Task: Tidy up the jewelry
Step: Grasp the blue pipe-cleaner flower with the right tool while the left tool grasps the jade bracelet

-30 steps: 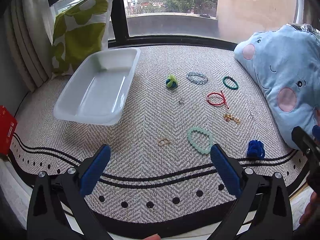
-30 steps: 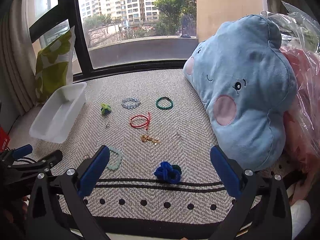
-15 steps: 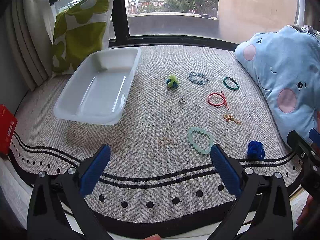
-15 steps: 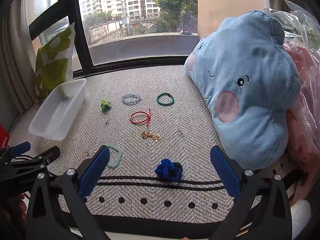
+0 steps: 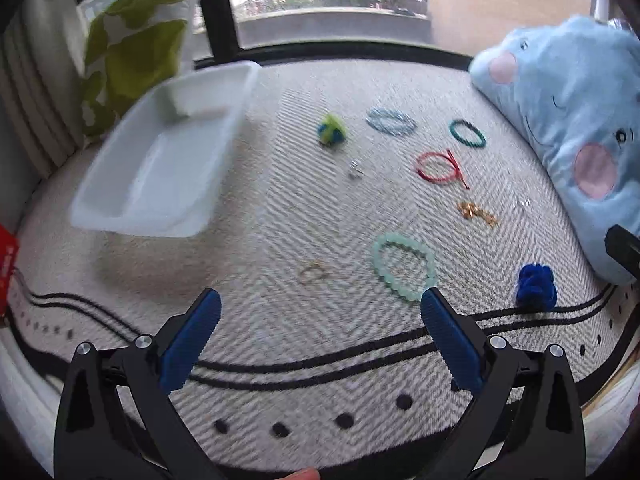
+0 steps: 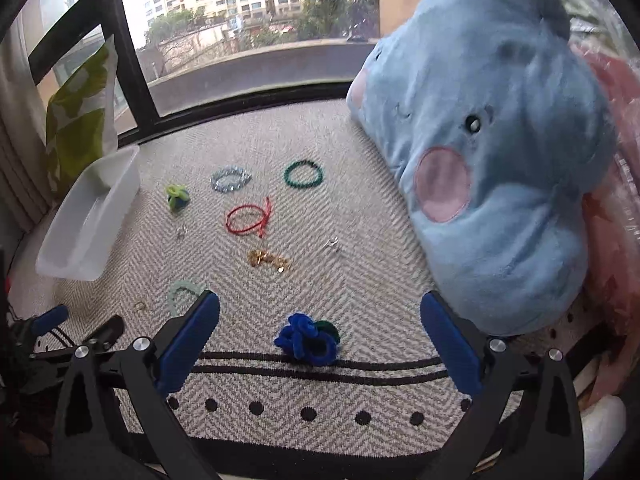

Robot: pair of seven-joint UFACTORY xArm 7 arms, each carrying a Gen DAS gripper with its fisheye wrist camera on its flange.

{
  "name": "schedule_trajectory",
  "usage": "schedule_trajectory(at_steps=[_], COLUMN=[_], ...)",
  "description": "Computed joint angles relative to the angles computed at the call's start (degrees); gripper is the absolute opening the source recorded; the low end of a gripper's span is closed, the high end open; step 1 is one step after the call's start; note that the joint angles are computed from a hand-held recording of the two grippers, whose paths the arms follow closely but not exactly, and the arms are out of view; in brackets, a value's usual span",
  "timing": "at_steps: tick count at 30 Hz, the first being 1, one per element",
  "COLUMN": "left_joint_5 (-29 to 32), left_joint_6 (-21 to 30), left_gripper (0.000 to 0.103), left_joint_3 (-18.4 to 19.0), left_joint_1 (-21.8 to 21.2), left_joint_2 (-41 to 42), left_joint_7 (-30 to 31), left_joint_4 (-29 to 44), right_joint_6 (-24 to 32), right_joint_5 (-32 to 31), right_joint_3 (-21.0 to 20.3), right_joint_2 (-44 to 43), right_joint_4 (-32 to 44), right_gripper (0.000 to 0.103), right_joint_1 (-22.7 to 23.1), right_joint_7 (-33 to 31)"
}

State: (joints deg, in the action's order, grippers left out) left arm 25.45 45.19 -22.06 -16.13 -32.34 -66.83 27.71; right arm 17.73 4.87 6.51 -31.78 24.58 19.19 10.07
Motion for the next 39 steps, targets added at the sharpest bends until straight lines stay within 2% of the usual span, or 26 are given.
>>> schedule_trajectory(at_steps=[4,8,10,12,16,18,21,23,26,29,32,34,38,39], left_joint_5=[4.45,10.0,13.77,13.26,16.61,18.32,18.57,19.47,16.79,17.67,17.48,18.04,18.02,17.68], left_joint_6=[-7.72,-13.81,-13.98,-14.08,-14.66,-15.16,-16.61,-18.16,-21.42,-22.29,-23.82,-24.59,-26.05,-25.74], left_gripper=[0.098,0.098,0.098,0.098,0.098,0.098,0.098,0.098,0.096,0.091,0.079,0.065,0.051,0.042], left_joint_3=[-0.42,0.62,0.41,1.97,3.9,4.98,6.58,7.08,8.08,7.02,6.76,6.19,5.99,5.99], left_joint_1=[2.88,5.67,7.06,5.67,4.75,4.64,4.07,4.15,3.62,4.28,4.66,5.14,6.03,6.14], left_joint_2=[5.21,11.4,13.68,15.72,19.57,20.47,20.95,21.31,20.11,19.56,18.76,18.51,18.28,17.56], left_joint_7=[-2.29,-3.75,-5.64,-4.67,-4.98,-5.97,-5.69,-6.41,-5.05,-5.9,-4.51,-4.42,-3.19,-2.8], left_joint_4=[0.16,1.55,2.55,2.76,4.15,4.58,4.24,4.13,2.24,1.74,1.18,1.18,1.15,0.73], right_joint_6=[-0.43,-1.44,-0.42,-0.9,-1.41,-1.16,-0.6,-0.7,-0.11,-0.52,-0.4,-0.53,-0.58,-0.5], right_joint_5=[1.91,9.34,9.48,7.79,1.93,0.92,3.7,5.84,4.85,3.22,3.47,2.67,2.39,2.78], right_joint_3=[-3.58,-9.0,-7.38,-4.88,-0.35,-0.18,-1.75,-2.4,-1.26,-0.45,-0.74,-0.39,-0.46,-0.69], right_joint_2=[5.0,9.88,10.65,11.91,14.57,15.98,18.0,18.26,18.63,19.15,18.93,19.1,19.06,18.99], right_joint_4=[0.89,1.88,2.04,1.98,2.17,2.46,3.37,3.44,3.96,4.2,4.16,4.23,4.19,4.2], right_gripper=[0.1,0.1,0.1,0.1,0.095,0.088,0.079,0.069,0.064,0.058,0.052,0.05,0.046,0.045], right_joint_1=[3.02,7.44,5.71,3.95,-0.76,-1.41,0.0,0.9,-0.07,-0.99,-1.05,-1.47,-1.52,-1.25], right_joint_7=[-6.17,-14.21,-15.39,-16.07,-13.26,-12.68,-14.7,-16.75,-16.42,-15.47,-15.7,-15.16,-15.09,-15.56])
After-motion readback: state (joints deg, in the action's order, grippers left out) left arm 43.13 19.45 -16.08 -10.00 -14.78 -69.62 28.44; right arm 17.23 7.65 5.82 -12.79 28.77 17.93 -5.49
